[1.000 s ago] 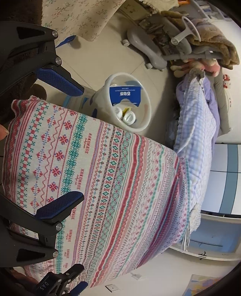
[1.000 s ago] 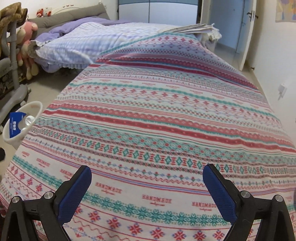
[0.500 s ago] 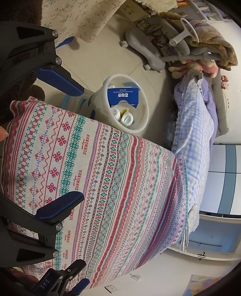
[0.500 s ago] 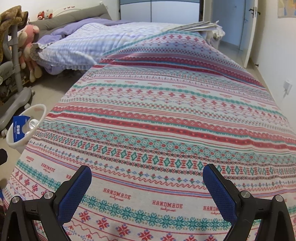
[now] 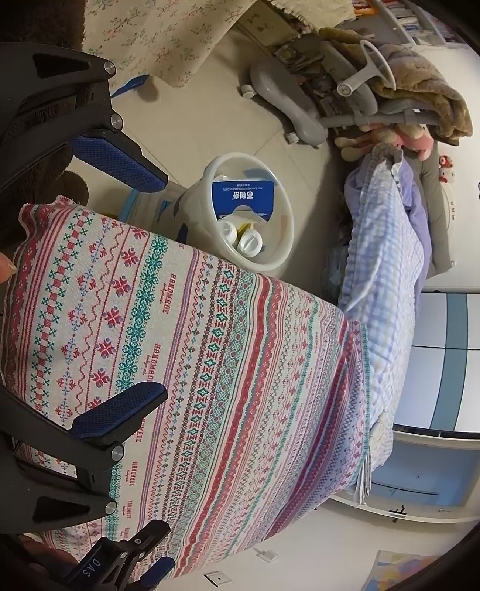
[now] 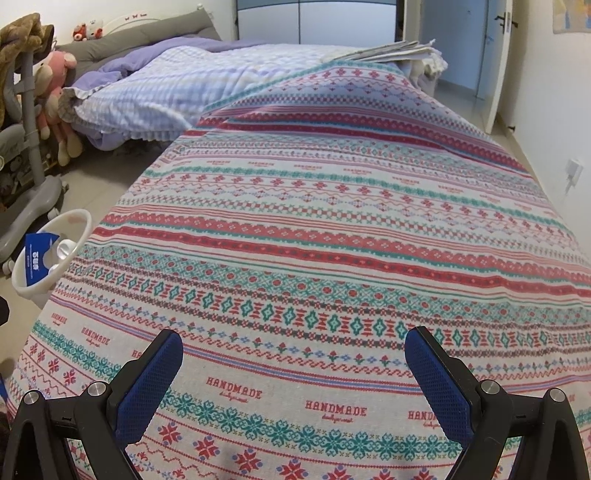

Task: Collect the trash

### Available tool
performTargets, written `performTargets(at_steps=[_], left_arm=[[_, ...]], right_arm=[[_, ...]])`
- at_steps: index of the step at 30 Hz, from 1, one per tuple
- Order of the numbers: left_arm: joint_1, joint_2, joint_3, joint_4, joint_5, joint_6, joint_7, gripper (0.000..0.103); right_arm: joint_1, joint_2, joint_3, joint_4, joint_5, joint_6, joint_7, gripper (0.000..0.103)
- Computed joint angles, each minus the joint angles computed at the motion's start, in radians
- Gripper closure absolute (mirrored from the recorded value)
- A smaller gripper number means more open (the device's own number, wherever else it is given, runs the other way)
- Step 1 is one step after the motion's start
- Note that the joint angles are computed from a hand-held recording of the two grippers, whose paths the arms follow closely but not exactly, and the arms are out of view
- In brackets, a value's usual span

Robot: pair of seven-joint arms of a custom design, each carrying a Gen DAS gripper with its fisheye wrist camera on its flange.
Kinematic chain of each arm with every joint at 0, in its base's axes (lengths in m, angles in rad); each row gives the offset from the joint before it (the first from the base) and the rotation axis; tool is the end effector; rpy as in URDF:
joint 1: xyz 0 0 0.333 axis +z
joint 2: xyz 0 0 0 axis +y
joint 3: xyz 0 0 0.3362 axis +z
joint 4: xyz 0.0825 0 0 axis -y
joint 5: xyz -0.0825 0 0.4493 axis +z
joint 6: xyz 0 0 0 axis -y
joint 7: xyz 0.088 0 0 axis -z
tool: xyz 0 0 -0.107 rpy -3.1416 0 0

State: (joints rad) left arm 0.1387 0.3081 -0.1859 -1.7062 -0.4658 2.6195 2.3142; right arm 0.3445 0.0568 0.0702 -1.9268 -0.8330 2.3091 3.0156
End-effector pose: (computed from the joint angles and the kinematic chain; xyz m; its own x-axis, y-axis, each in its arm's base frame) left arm 0.7534 -0.0109 0.4729 -0.4230 -0.9059 0.0198 -0.6921 0.3089 -0.6523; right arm 0.6160 0.2543 0.4921 -0.5129 -0.8577 -0.0343 -0.6130 0.3939 -0.6849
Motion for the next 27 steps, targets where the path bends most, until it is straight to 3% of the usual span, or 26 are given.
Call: performTargets(at_steps=[27], left_arm=[[0.0,-0.006,0.002,-0.005,0.002,0.006,-0.009,0.0]], right_arm=[[-0.002,0.003,-0.003,-0.001,-0.003,0.01,0.001,0.004]])
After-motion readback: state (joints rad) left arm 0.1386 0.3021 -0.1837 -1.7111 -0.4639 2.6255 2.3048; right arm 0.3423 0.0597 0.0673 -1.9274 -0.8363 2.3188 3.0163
